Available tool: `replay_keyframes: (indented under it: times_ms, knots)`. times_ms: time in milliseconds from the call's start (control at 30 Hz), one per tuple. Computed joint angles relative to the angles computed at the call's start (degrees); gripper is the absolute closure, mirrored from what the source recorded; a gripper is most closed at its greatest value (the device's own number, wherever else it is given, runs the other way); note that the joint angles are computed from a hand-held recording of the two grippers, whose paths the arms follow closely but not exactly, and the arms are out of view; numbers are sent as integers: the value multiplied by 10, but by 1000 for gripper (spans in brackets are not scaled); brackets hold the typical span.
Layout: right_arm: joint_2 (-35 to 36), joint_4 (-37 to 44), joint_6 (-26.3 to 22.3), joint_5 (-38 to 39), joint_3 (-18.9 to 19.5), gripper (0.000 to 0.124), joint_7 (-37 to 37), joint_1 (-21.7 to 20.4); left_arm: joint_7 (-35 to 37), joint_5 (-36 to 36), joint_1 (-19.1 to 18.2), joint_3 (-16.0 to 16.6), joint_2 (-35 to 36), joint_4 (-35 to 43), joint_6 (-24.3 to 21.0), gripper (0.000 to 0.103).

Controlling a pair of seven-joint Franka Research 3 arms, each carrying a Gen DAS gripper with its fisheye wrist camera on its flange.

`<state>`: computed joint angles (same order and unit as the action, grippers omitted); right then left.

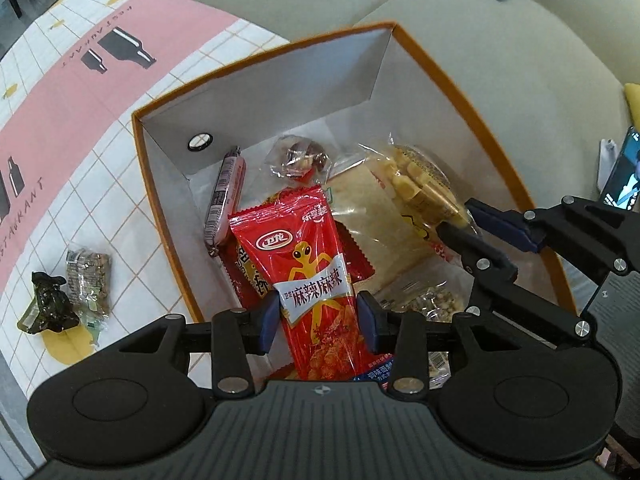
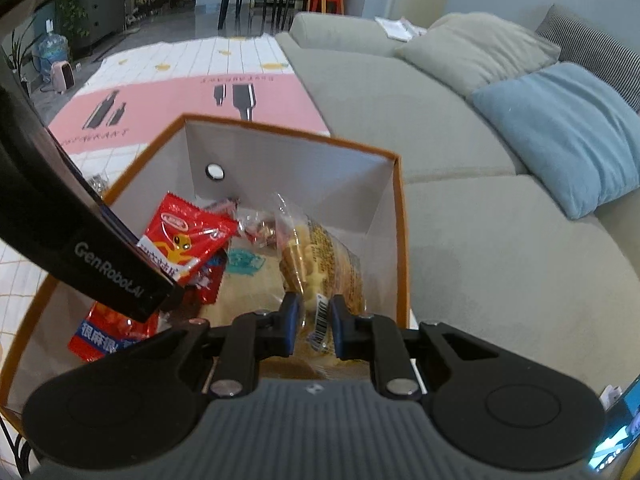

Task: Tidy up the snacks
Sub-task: 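Lower both packets into the box and open both tools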

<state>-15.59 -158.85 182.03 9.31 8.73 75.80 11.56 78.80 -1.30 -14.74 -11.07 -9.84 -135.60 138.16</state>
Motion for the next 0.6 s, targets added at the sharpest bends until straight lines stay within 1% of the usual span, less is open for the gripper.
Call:
replay_keyframes:
  times_ms: [67, 133, 167, 333, 367, 467, 533, 600]
  knots:
    - [3, 3, -8, -1, -7, 109, -7, 6, 1, 0, 0, 0, 7, 5, -6, 56]
    - [5, 8, -23, -11, 6, 109, -4, -5, -2, 5, 1, -2, 13, 8, -10, 56]
    - [9, 11, -28, -13, 3, 109, -5, -2, -2, 6, 1, -3, 14, 8, -10, 56]
    - [23, 22, -54, -26, 1, 108, -2, 3, -2, 5, 3, -1, 9, 2, -7, 49]
    - [26, 24, -58, -25, -4, 108, -4, 9, -3, 5, 4, 0, 7, 1, -6, 47]
    - [32, 35, -79, -6, -26, 105, -15, 31, 2, -4, 5, 4, -2, -6, -2, 47]
    - [40, 46, -97, 28, -50, 100, -38, 57, 4, -6, 5, 4, -10, -9, 0, 46]
    - [43, 53, -106, 69, -66, 97, -61, 78, 6, -8, 4, 5, -19, -15, 6, 45]
